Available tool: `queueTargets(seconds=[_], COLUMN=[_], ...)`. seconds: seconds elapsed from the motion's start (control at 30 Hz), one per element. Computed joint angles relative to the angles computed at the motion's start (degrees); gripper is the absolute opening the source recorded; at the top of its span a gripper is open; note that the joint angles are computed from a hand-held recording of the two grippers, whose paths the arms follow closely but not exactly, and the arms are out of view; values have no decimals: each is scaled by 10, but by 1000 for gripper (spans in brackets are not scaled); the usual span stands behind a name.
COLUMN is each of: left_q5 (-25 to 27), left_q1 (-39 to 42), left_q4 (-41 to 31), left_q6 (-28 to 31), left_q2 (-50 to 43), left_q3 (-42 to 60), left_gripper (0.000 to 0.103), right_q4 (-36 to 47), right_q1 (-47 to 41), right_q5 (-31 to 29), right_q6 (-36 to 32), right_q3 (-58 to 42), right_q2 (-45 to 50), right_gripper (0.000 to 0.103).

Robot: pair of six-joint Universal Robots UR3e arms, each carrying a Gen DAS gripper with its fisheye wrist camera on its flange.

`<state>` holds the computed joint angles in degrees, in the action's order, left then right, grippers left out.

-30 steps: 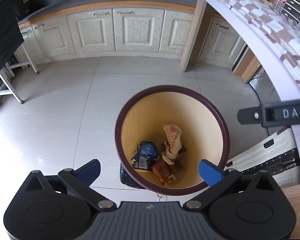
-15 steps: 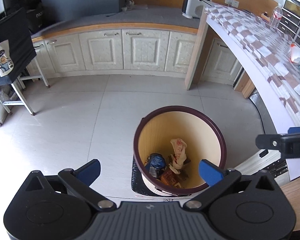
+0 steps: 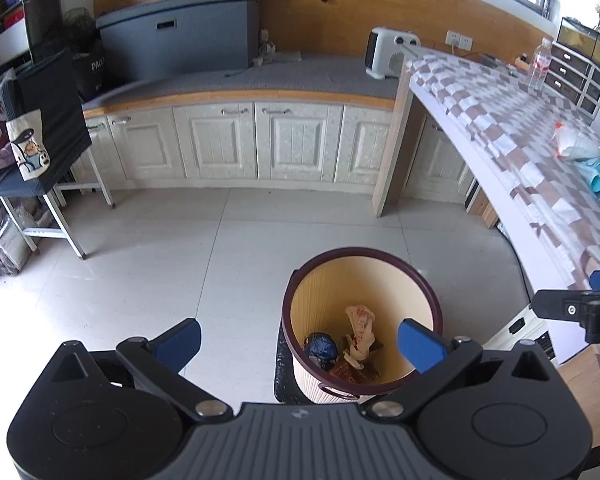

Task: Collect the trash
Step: 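Raise both tools from the wastebasket back toward the table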

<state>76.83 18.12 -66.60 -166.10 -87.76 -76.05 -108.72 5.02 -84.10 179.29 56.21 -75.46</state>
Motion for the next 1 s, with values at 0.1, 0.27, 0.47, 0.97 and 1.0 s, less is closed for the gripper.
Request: queueTargets(seconds=[0.1,0.27,0.47,0.97,1.0], left_q5=[-15,-24,-29,15,21], left_q1=[10,8,-11,-165,-178], left_q4=[-5,1,20,116,121], left_q6=[6,3,-13,-91,-98], left_q2=[26,54,80,43,36], left_q3=[-7,-11,-11,53,60], left_gripper=[103,103,103,103,103], right_q4=[-9,-22,-35,-3,5], right_q1=[-5,-23,-74,-392,-421], right_q5=[4,13,43,289,312], right_q6=[-4,-11,-32,-168,-180], right_q3=[27,63,118,221,223], right_q2=[-38,-95,-176,-377,-385], right_gripper=[103,103,103,103,103])
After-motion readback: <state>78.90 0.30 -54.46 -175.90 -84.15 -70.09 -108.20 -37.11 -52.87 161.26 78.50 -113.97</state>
